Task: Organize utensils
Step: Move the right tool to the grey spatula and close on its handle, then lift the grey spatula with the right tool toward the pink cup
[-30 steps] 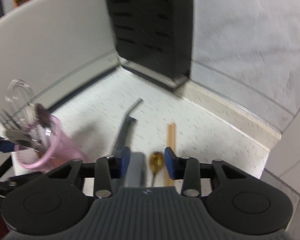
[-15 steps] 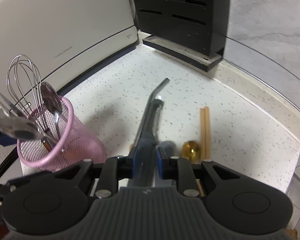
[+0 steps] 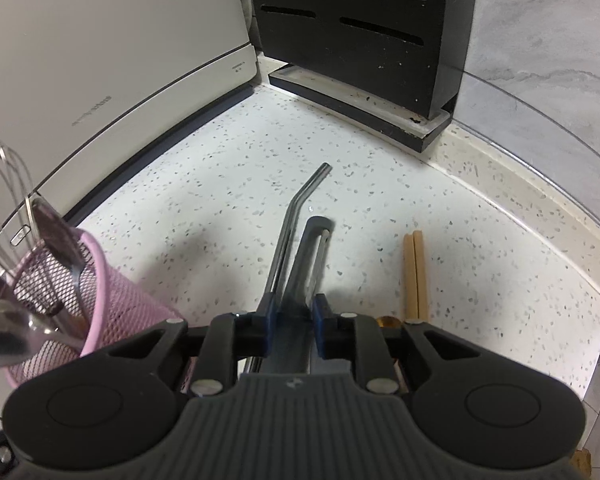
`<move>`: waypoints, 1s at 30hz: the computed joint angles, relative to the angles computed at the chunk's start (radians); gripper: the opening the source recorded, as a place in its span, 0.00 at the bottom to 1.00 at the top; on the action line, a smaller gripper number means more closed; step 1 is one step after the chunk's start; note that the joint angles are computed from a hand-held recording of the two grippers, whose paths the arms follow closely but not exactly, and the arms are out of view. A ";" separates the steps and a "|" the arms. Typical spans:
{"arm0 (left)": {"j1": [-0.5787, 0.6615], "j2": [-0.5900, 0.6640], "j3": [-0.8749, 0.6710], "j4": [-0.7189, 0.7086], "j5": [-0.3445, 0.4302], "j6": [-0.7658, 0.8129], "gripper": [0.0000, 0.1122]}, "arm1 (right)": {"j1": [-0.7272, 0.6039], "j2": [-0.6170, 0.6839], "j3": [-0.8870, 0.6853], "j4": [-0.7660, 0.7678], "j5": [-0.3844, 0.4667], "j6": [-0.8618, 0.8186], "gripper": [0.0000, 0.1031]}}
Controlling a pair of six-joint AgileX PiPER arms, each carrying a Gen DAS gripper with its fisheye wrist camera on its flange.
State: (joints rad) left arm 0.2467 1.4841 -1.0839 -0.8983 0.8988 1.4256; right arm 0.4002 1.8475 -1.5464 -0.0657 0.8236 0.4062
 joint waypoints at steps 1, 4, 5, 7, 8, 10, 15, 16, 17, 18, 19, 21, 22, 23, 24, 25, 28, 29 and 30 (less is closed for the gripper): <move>-0.001 0.001 -0.001 0.001 -0.001 -0.002 0.69 | 0.000 0.010 -0.013 -0.004 0.008 0.003 0.17; -0.005 0.001 0.000 0.002 -0.005 -0.003 0.69 | 0.000 0.038 -0.044 -0.006 0.029 0.009 0.19; -0.005 0.000 0.001 0.002 -0.006 -0.002 0.69 | 0.000 0.047 -0.053 -0.006 0.035 0.011 0.19; -0.006 0.000 0.003 0.001 -0.009 0.001 0.69 | -0.001 0.060 -0.067 -0.005 0.043 0.014 0.20; -0.006 0.000 0.004 0.002 -0.010 0.004 0.69 | -0.001 0.063 -0.069 -0.006 0.044 0.013 0.19; -0.009 -0.002 0.007 0.005 -0.014 0.005 0.68 | 0.000 0.063 -0.068 -0.011 0.040 0.016 0.19; -0.010 0.001 0.005 0.007 -0.013 0.001 0.68 | 0.004 0.047 -0.047 -0.019 0.023 0.035 0.17; -0.010 0.001 0.005 0.007 -0.012 0.000 0.68 | 0.007 0.041 -0.041 -0.028 0.018 0.043 0.17; -0.010 0.002 0.005 0.007 -0.012 0.000 0.68 | 0.010 0.030 -0.032 -0.036 0.013 0.050 0.17; -0.010 0.002 0.006 0.006 -0.012 0.002 0.68 | 0.012 0.016 -0.022 -0.044 0.007 0.059 0.16; -0.009 0.001 0.006 0.006 -0.012 0.002 0.68 | 0.013 0.002 -0.011 -0.050 0.000 0.066 0.15; -0.009 0.002 0.006 0.005 -0.012 0.004 0.68 | 0.016 -0.033 0.019 -0.055 -0.018 0.074 0.15; -0.009 0.000 0.010 0.001 -0.014 0.009 0.68 | 0.017 -0.050 0.034 -0.057 -0.026 0.074 0.15; -0.009 0.000 0.012 -0.002 -0.017 0.014 0.68 | 0.019 -0.070 0.052 -0.060 -0.034 0.077 0.15; -0.009 -0.001 0.015 -0.006 -0.019 0.020 0.69 | 0.019 -0.092 0.070 -0.056 -0.043 0.073 0.15; -0.010 -0.003 0.019 -0.008 -0.022 0.022 0.69 | 0.020 -0.111 0.085 -0.058 -0.052 0.074 0.15; -0.010 -0.006 0.027 -0.022 -0.034 0.028 0.72 | 0.023 -0.167 0.134 -0.062 -0.080 0.084 0.15; -0.009 -0.008 0.030 -0.032 -0.037 0.033 0.74 | 0.023 -0.189 0.152 -0.059 -0.091 0.085 0.15; -0.005 -0.009 0.033 -0.049 -0.036 0.045 0.75 | 0.025 -0.208 0.167 -0.059 -0.099 0.087 0.15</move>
